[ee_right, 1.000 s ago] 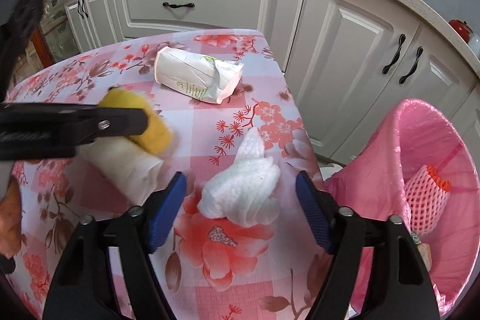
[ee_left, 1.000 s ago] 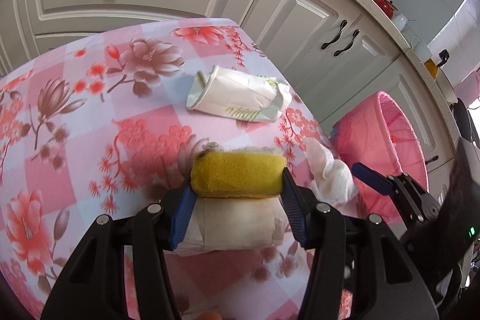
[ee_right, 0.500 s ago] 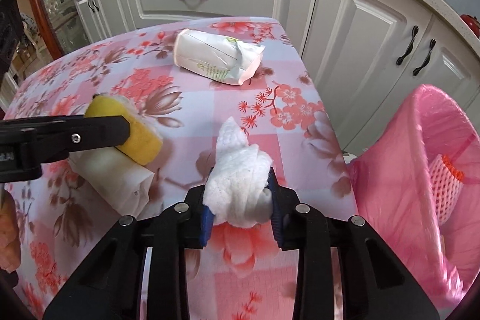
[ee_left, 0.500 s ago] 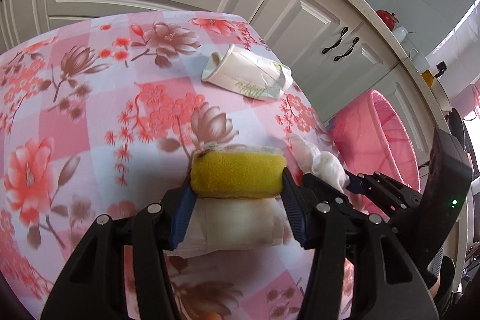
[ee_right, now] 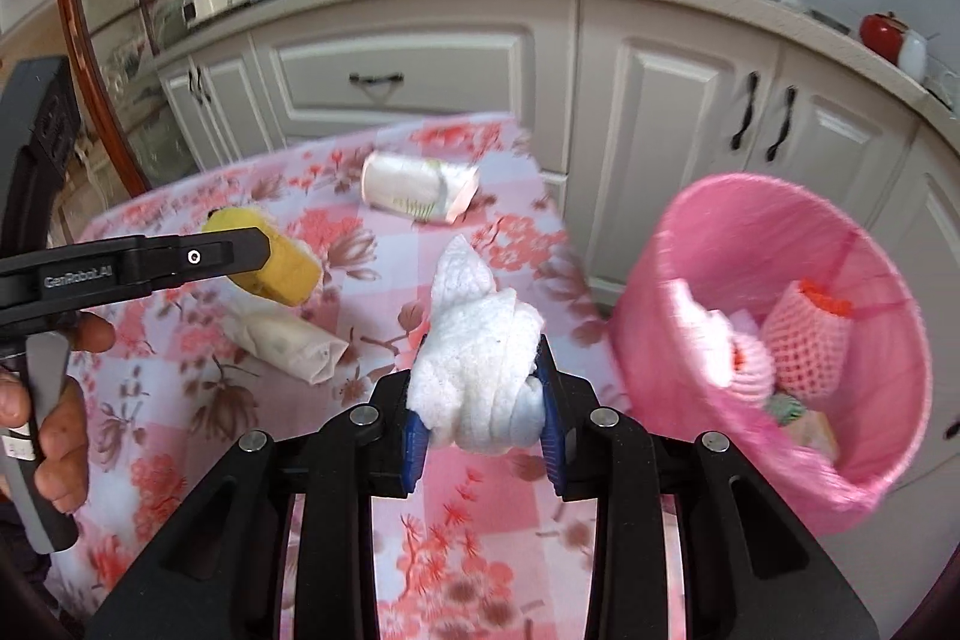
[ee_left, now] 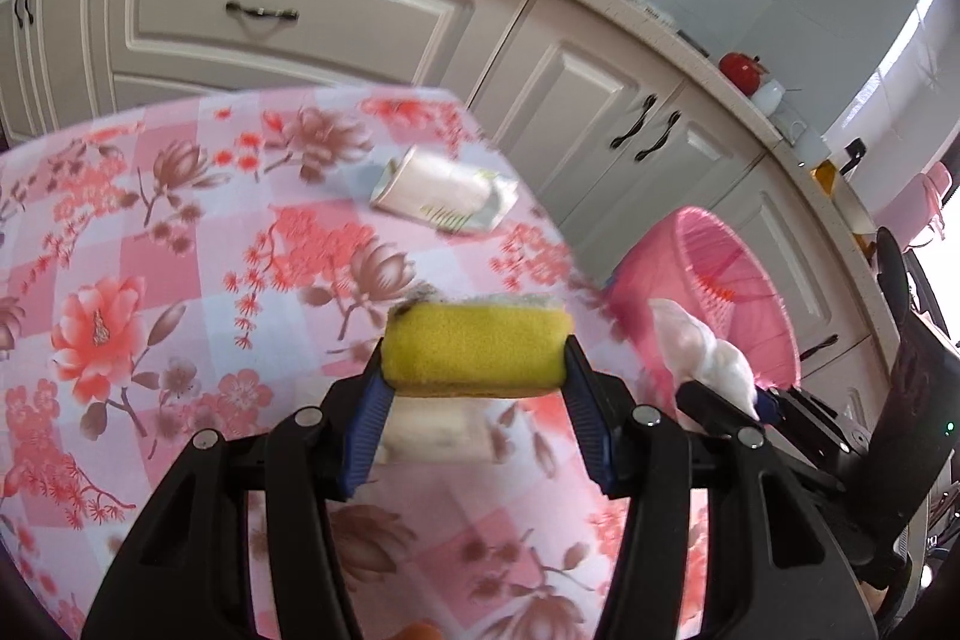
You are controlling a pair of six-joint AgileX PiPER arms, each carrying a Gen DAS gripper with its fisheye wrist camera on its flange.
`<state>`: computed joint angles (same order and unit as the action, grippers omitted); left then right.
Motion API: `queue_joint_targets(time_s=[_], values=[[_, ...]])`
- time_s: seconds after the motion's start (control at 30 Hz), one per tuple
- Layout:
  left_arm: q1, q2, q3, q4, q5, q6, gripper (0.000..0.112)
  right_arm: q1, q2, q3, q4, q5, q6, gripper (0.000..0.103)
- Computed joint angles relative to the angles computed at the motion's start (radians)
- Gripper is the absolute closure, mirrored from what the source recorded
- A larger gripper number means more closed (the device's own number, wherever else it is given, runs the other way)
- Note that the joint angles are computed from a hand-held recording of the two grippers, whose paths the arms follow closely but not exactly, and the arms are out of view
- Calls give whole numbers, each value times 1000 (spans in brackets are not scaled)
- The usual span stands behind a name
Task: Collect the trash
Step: 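Carry the yellow sponge and tissue over the pink bin and open both tools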
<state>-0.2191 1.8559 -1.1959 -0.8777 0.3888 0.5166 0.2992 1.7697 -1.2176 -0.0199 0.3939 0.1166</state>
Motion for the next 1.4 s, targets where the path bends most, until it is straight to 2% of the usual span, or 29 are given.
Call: queue_joint_targets(time_s=[0.3, 0.5, 0.67, 0.9, 0.97, 1.03, 1.07, 1.17, 1.3, 1.4], values=[[-140, -73, -56, 180, -36, -233, 60, -163, -175, 103, 121, -18, -141, 73], [-259, -34, -206, 384, -8, -461, 59, -308, -205, 108, 238, -11, -277, 73], [-344, 51, -388, 552, 68, -631, 59, -395, -190, 103, 350, -11, -399, 72], [-414, 179, -635, 662, 188, -751, 59, -478, -163, 101, 540, -15, -589, 69], [-430, 229, -721, 690, 233, -780, 58, -496, -151, 95, 586, -11, -635, 65], [-441, 277, -800, 693, 271, -786, 57, -517, -141, 92, 651, -7, -703, 51], [-444, 300, -837, 692, 292, -789, 54, -525, -139, 92, 673, -8, -723, 49], [-448, 385, -975, 688, 367, -795, 51, -550, -124, 90, 740, -7, -785, 49], [-454, 487, -1147, 706, 468, -812, 40, -578, -96, 81, 789, 6, -835, 48], [-453, 498, -1164, 710, 484, -821, 33, -582, -89, 79, 776, 4, -830, 37]])
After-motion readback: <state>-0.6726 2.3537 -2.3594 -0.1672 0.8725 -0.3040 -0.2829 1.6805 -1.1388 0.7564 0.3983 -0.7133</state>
